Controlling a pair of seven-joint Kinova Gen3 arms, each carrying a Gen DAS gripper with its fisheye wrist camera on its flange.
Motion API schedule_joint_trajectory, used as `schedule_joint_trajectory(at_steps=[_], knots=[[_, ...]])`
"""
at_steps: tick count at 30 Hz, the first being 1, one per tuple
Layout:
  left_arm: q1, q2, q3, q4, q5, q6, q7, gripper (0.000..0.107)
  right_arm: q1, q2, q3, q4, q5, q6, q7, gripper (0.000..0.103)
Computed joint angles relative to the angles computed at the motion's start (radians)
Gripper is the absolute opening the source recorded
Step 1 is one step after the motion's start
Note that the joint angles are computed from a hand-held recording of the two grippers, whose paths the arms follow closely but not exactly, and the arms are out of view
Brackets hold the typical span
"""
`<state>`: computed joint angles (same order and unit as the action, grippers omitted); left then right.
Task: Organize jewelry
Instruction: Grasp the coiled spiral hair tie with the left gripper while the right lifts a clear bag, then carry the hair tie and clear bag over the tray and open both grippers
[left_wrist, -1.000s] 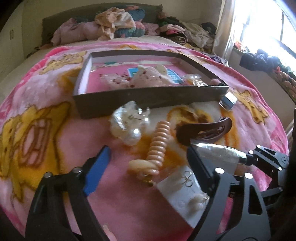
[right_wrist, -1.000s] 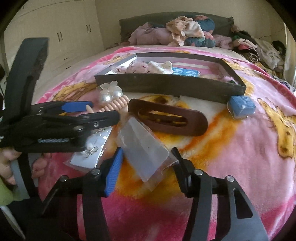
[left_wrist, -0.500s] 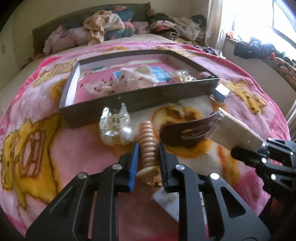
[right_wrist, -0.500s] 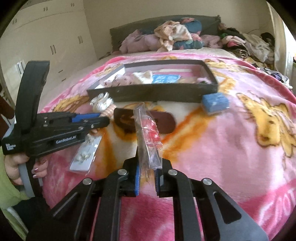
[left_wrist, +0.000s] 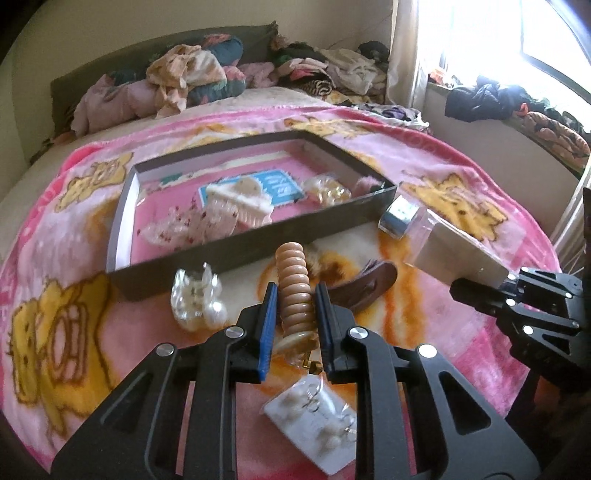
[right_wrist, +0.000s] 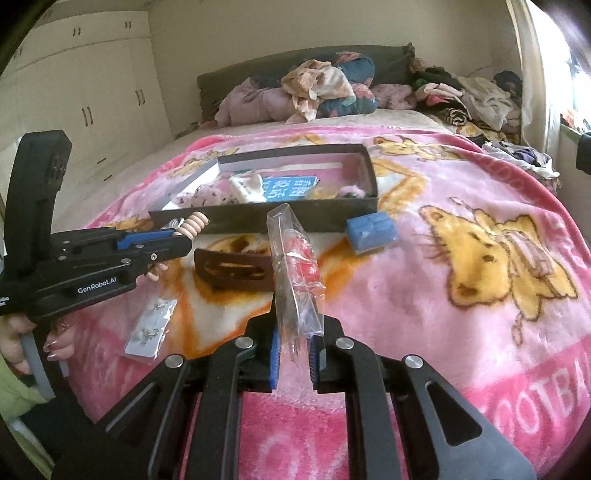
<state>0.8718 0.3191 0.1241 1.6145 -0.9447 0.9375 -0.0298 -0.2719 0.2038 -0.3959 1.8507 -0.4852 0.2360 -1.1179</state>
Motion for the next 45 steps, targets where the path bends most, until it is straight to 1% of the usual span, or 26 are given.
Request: schedule_joint_trajectory(at_steps=[2,8,14,22,27,30,32,38,45], knots=[[-0.003,0.002,-0.001,-0.012,-0.004,-0.001,-0.009,0.013,-0.002,-0.003,0.008,-0.004,0.004,0.000,-0.003,0.012],[-0.012,0.002,-0.011,-0.036,-0.018,-0.020,-0.030,0.013,-0.051,-0.014,0.076,-0.026,0.068,0.011,-0.084,0.012],[-0.023,-0.001,-0.018,-0.049,-0.026,-0.043,-0.042,0.013,-0.078,-0.007,0.107,-0.058,0.126,0.025,-0.154,0.012],[-0.036,-0.003,-0.029,-0.072,-0.035,-0.053,-0.058,0.013,-0.078,0.007,0.102,-0.098,0.158,0.030,-0.189,0.012],[-0.042,-0.005,-0.037,-0.072,-0.043,-0.062,-0.041,0.013,-0.088,0.023,0.105,-0.135,0.177,0.044,-0.204,0.012],[-0.048,-0.003,-0.041,-0.069,-0.048,-0.067,-0.026,0.013,-0.075,0.037,0.087,-0.151,0.170,0.044,-0.190,0.012],[-0.055,-0.002,-0.042,-0.069,-0.042,-0.070,-0.023,0.013,-0.054,0.049,0.061,-0.166,0.151,0.046,-0.164,0.012],[-0.077,-0.010,-0.050,-0.055,-0.040,-0.078,-0.011,0.013,-0.076,0.094,0.071,-0.231,0.165,0.079,-0.161,0.012],[-0.121,-0.017,-0.061,-0.040,-0.035,-0.096,0.002,0.013,-0.111,0.163,0.093,-0.330,0.195,0.119,-0.178,0.012]])
